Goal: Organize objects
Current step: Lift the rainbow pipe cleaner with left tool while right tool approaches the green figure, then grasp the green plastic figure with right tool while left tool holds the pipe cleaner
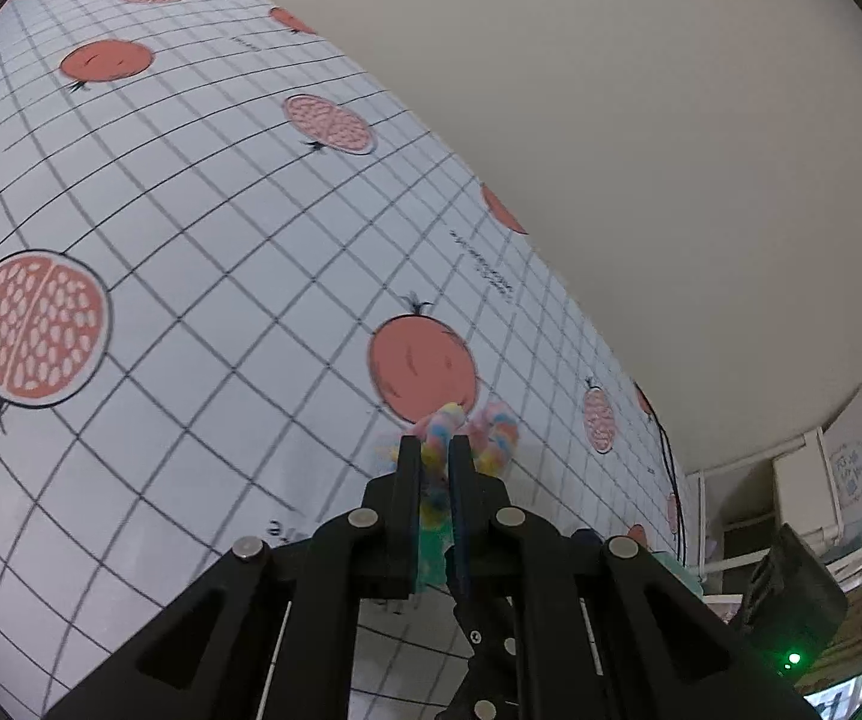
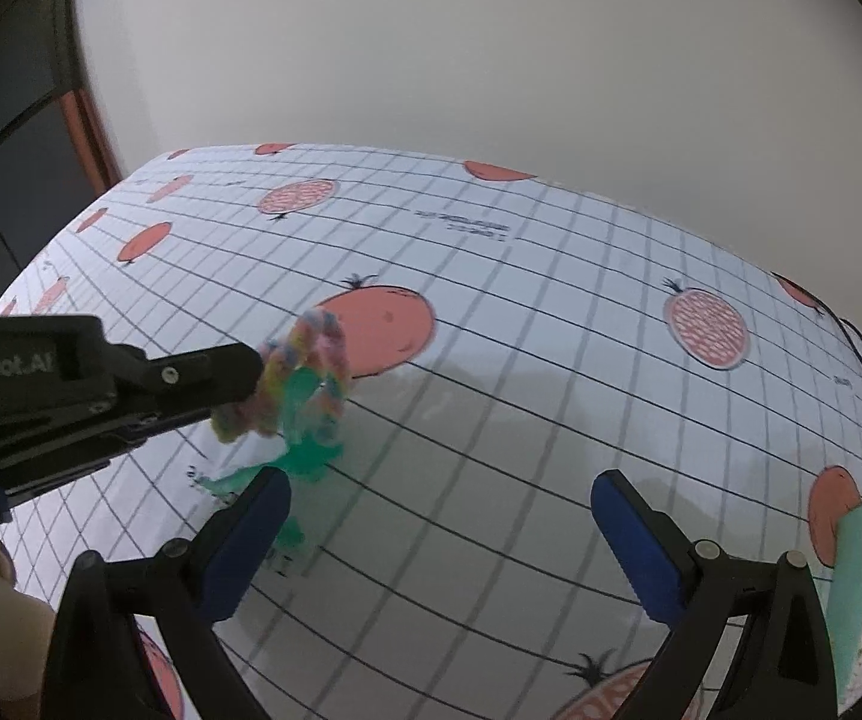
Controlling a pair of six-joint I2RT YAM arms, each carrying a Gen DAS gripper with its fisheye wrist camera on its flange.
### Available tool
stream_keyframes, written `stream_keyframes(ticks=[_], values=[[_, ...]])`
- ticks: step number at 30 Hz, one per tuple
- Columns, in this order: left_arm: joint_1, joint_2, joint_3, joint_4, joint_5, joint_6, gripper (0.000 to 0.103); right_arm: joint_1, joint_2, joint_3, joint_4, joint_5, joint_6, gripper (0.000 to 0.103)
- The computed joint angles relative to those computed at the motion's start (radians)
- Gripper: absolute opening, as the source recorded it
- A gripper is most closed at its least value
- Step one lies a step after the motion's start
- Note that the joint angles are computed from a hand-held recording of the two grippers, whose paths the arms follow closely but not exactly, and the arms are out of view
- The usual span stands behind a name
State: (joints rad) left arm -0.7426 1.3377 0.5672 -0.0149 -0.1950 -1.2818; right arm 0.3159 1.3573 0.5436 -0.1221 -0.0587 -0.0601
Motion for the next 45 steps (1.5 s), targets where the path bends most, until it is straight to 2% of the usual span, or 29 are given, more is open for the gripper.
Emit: stream_keyframes(ticks=[3,16,19,21,24,26,35,37,40,42,45], values=[[0.018,-0.026,-0.011,-0.034,0.005,-0.001,0.009,0.036,0.010,0.002,0.004,0.020,0.014,0.091],[0.045,-0.060,-0.029,-0.114,0.004,-0.022,0.009,0.135,0.029,0.005,0.023,0.052,0.047,0.079],[0.041,-0.062,-0.032,-0.112,0.002,-0.025,0.009,0.138,0.035,0.010,0.019,0.038,0.058,0.071],[0.042,-0.064,-0.037,-0.105,0.005,-0.027,0.009,0.148,0.028,0.006,0.020,0.029,0.064,0.061],[0.046,-0.082,-0.051,-0.098,0.006,-0.034,0.009,0.161,0.022,0.004,0.018,0.025,0.061,0.052],[0.046,-0.104,-0.061,-0.108,0.003,-0.039,0.009,0.167,0.022,0.007,0.014,0.022,0.068,0.049],[0.054,-0.113,-0.080,-0.096,0.005,-0.066,0.009,0.171,0.040,0.017,0.004,0.002,0.089,0.047],[0.058,-0.117,-0.091,-0.086,0.009,-0.073,0.009,0.178,0.040,0.012,0.018,0.007,0.093,0.043],[0.060,-0.118,-0.097,-0.079,0.011,-0.074,0.009,0.185,0.042,0.015,0.015,-0.007,0.100,0.031],[0.061,-0.118,-0.099,-0.075,0.013,-0.076,0.009,0.183,0.045,0.020,0.012,-0.036,0.099,0.017],[0.061,-0.120,-0.102,-0.072,0.013,-0.081,0.009,0.191,0.044,0.017,0.017,-0.038,0.099,0.014]])
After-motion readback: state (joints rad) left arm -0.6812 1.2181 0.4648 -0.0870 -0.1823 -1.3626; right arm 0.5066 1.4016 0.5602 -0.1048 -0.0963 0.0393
